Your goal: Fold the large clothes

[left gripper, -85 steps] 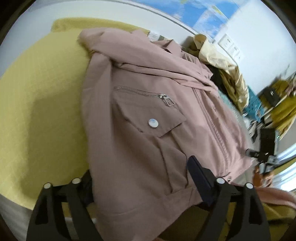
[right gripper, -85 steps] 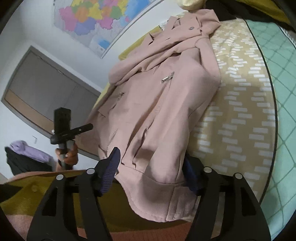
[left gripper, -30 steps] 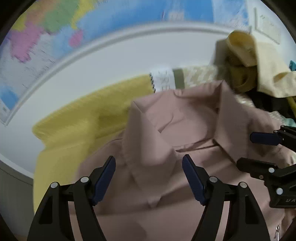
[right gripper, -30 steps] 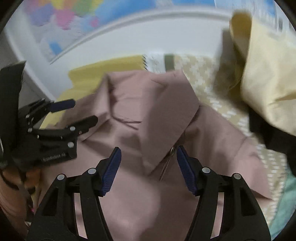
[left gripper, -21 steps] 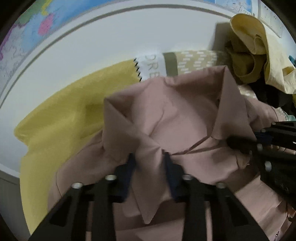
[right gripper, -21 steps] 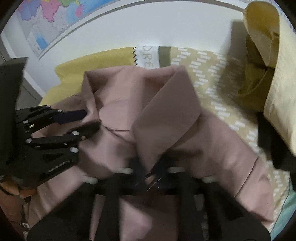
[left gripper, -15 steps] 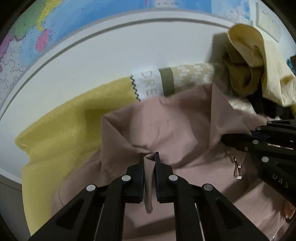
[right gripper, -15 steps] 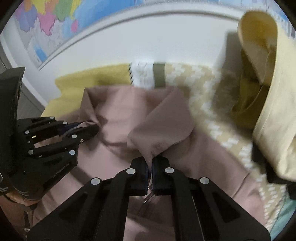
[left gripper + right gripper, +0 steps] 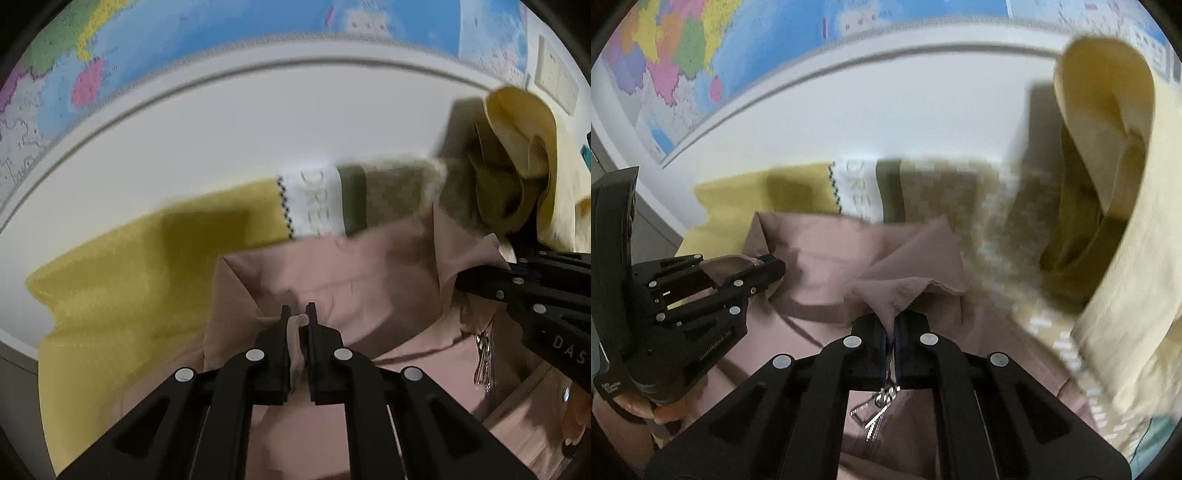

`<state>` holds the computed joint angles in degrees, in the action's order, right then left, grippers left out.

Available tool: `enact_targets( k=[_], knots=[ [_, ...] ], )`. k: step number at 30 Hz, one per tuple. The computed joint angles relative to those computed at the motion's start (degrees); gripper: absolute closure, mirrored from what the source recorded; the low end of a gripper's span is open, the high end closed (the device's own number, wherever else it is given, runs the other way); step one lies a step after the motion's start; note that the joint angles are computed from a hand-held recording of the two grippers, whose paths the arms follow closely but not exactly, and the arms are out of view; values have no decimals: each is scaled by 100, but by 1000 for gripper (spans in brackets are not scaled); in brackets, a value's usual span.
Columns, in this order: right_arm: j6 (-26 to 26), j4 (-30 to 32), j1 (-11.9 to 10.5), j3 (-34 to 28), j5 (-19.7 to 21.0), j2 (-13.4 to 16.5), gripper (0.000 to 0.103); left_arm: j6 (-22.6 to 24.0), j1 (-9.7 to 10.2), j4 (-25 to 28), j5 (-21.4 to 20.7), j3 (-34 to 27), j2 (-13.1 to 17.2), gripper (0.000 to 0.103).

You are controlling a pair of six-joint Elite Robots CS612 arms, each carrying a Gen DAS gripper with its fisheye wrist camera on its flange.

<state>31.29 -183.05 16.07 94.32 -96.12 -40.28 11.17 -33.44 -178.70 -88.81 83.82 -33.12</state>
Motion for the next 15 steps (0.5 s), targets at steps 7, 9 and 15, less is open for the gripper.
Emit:
enact_targets(
  k=[7,9,15],
  knots=[
    [73,-47,-83,-78,43,17,100,-201,-3,-5,62,-176,69,97],
    [16,128,-84,-77,125,30,100,-53,-36,54,232,-192,132,95],
    [141,-75,-179,213,708,-10,95,39,35,-81,-159,-49,84,56]
  ],
)
